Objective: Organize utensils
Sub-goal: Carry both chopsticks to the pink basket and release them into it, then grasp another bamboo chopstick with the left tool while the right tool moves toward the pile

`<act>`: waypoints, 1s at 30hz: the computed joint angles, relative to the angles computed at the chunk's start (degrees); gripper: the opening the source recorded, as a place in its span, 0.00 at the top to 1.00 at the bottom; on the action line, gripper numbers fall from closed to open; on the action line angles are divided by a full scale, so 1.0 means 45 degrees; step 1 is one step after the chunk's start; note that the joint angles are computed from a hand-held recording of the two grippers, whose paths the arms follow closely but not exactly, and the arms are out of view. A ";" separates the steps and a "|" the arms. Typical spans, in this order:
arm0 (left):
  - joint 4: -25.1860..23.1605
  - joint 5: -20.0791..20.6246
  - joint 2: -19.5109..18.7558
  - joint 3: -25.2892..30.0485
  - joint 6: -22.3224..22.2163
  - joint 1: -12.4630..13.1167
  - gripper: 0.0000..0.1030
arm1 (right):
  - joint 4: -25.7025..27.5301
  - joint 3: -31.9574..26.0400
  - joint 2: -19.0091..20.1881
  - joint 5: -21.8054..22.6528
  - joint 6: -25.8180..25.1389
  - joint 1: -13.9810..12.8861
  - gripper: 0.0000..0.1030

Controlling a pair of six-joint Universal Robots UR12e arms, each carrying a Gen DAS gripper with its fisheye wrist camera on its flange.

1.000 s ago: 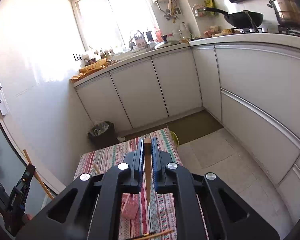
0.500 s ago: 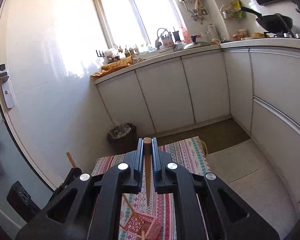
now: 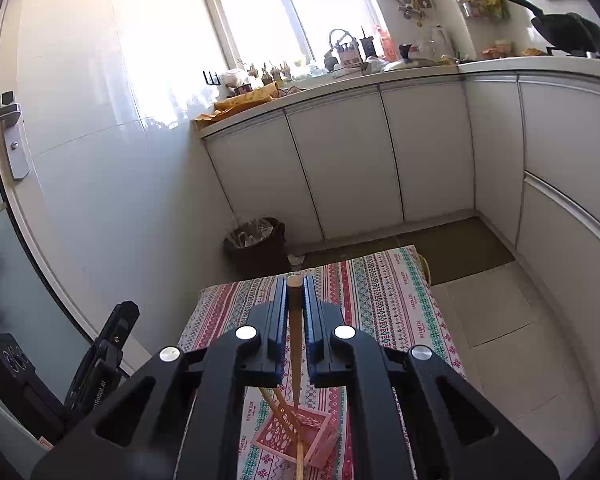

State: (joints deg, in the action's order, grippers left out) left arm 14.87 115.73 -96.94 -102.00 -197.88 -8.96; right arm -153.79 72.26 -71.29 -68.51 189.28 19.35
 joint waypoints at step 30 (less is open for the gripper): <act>-0.0334 0.0450 0.0236 -0.0174 -0.0174 -0.0169 0.10 | 0.0861 0.0763 -0.0238 -0.0819 0.0325 0.0146 0.35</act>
